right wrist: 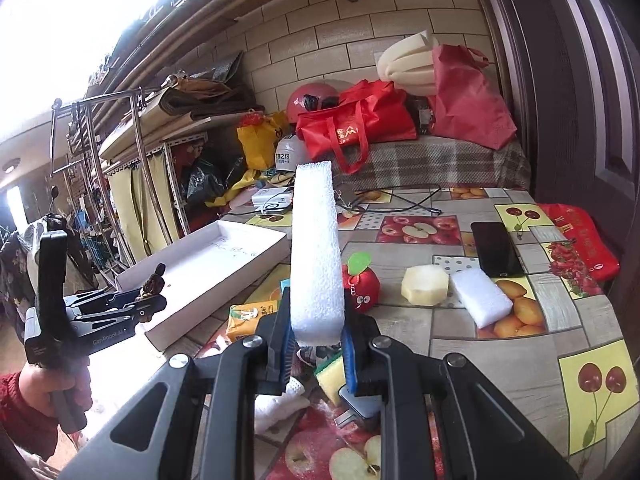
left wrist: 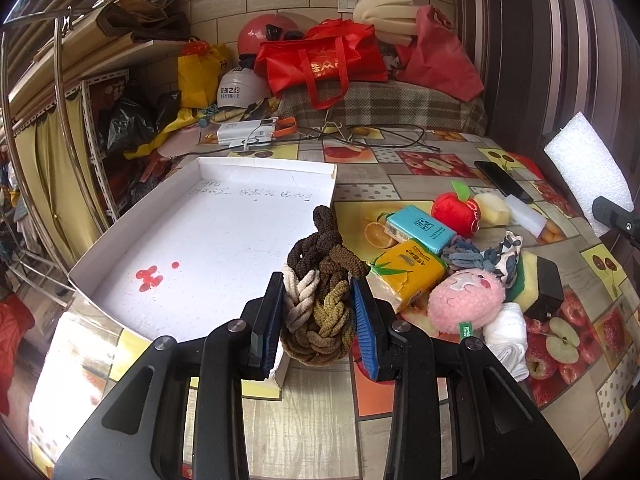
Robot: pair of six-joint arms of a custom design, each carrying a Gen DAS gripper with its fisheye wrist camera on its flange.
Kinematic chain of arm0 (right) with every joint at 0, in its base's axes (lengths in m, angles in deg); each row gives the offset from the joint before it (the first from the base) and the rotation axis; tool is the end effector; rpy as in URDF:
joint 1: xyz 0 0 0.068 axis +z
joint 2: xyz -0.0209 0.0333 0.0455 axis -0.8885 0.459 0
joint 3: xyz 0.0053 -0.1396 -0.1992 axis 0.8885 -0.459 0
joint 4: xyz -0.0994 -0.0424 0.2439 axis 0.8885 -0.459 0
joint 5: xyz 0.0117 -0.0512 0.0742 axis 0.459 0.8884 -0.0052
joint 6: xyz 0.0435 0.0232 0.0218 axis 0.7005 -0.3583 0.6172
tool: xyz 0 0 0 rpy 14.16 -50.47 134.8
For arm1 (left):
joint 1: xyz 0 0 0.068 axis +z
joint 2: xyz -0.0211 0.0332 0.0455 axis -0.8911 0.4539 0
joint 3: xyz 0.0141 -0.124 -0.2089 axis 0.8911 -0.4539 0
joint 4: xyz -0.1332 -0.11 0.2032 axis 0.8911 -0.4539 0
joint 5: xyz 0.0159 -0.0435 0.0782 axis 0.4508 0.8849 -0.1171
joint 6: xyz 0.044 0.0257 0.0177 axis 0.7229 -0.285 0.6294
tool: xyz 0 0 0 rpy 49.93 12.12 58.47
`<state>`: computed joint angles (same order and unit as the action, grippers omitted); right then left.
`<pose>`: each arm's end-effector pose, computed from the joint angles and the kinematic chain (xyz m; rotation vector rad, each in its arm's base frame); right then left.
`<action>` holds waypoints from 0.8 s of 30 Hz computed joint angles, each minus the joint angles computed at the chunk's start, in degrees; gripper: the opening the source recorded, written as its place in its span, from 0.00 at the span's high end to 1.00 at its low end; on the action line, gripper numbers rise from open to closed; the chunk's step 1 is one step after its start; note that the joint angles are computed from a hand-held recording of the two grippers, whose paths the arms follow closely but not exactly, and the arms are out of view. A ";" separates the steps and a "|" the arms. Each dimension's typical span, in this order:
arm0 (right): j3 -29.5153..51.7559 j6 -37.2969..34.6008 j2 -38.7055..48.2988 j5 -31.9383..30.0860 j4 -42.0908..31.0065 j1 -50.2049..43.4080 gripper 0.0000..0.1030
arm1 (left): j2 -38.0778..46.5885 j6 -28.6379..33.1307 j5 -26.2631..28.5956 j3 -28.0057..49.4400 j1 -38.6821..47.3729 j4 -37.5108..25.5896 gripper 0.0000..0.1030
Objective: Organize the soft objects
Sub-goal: 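Carry the rope knot and foam strip over the white box with both tools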
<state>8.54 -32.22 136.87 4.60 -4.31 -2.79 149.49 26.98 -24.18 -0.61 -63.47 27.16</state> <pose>0.1682 0.2309 0.1923 0.2247 1.9437 0.0539 0.3236 -0.0186 0.1816 0.6254 2.1076 -0.3330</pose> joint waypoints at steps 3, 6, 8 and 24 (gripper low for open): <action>0.67 -0.97 0.47 0.21 1.12 0.09 0.82 | -0.22 0.14 0.38 0.22 0.76 0.12 0.68; 2.86 -4.52 1.46 -0.13 3.52 -0.33 0.82 | 0.58 0.08 0.32 2.22 1.55 0.28 0.68; 5.25 -8.29 2.73 -1.73 5.90 -1.33 0.82 | 2.19 -0.38 -0.20 4.84 2.05 0.65 0.68; 54.69 -13.67 47.52 -31.95 -2.36 -14.44 0.82 | 34.41 -6.23 -4.33 42.54 8.47 -10.88 0.63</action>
